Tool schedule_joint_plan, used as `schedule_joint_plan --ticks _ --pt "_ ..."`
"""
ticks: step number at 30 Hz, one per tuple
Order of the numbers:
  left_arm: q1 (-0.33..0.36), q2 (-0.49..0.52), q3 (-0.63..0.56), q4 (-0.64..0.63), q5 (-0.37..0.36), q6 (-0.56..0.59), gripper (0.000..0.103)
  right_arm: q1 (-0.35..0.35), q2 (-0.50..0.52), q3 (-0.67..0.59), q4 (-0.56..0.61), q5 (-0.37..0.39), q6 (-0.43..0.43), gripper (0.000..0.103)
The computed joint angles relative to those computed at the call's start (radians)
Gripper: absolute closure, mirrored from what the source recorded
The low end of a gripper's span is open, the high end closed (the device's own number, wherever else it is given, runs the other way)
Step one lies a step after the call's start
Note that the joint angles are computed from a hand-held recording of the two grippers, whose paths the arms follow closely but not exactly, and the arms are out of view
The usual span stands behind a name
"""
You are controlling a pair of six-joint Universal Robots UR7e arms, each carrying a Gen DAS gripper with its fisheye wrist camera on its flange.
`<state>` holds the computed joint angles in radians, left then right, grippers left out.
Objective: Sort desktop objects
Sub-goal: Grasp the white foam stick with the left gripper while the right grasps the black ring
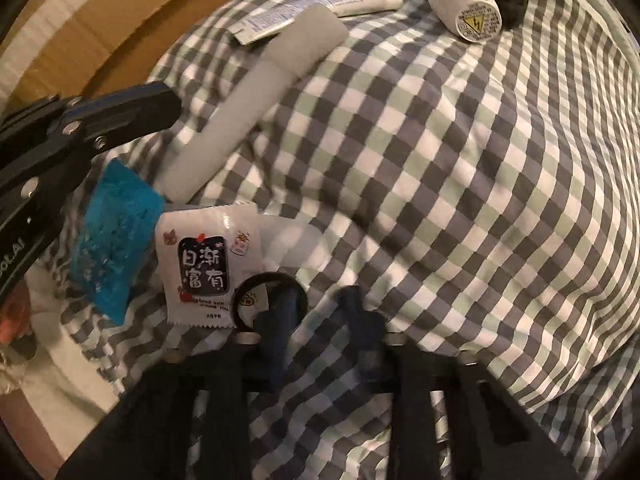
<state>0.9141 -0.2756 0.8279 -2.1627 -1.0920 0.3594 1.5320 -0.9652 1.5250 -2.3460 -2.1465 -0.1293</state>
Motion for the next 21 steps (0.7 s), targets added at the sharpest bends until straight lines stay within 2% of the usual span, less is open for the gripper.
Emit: schedule_joint_plan --ticks 1,4,7,8,10,11,12,13,14,15,16,18,21 --pt "0.001 0.0 -0.002 0.004 0.004 -0.004 0.101 0.001 -0.001 0.003 -0.009 -0.005 -0.002 0.1" --pt "0.008 0.005 -0.011 0.021 -0.001 -0.025 0.088 0.001 -0.038 0.033 -0.06 -0.006 -0.017 0.1" --pt "0.012 0.021 -0.036 0.049 -0.029 -0.051 0.083 -0.004 -0.084 0.06 -0.112 0.02 -0.013 0.1" --pt "0.013 0.029 -0.046 0.058 -0.045 -0.054 0.079 -0.005 -0.093 0.065 -0.12 0.025 -0.008 0.1" --pt "0.012 0.043 -0.06 0.06 -0.075 -0.049 0.059 -0.011 -0.117 0.077 -0.136 0.046 0.008 0.1" --pt "0.009 0.051 -0.055 0.038 -0.072 -0.037 0.043 -0.012 -0.125 0.081 -0.141 0.048 0.011 0.1" --pt "0.007 0.056 -0.05 0.018 -0.059 -0.03 0.041 -0.012 -0.133 0.087 -0.149 0.051 0.012 0.1" --pt "0.007 0.064 -0.053 0.009 -0.047 -0.03 0.041 -0.013 -0.141 0.092 -0.151 0.058 0.013 0.1" --pt "0.013 0.082 -0.086 0.041 -0.045 -0.064 0.05 -0.012 -0.145 0.094 -0.152 0.061 0.014 0.1" --pt "0.017 0.095 -0.115 0.076 -0.043 -0.098 0.08 -0.014 -0.154 0.102 -0.157 0.066 0.012 0.1" --pt "0.021 0.102 -0.133 0.094 -0.033 -0.124 0.089 -0.014 -0.161 0.109 -0.156 0.074 0.013 0.1" --pt "0.026 0.096 -0.135 0.095 -0.05 -0.118 0.092 -0.012 -0.16 0.082 -0.132 0.081 0.009 0.1" --pt "0.015 0.056 -0.073 0.036 -0.049 -0.078 0.092 -0.001 -0.161 0.058 -0.11 0.085 0.01 0.1"
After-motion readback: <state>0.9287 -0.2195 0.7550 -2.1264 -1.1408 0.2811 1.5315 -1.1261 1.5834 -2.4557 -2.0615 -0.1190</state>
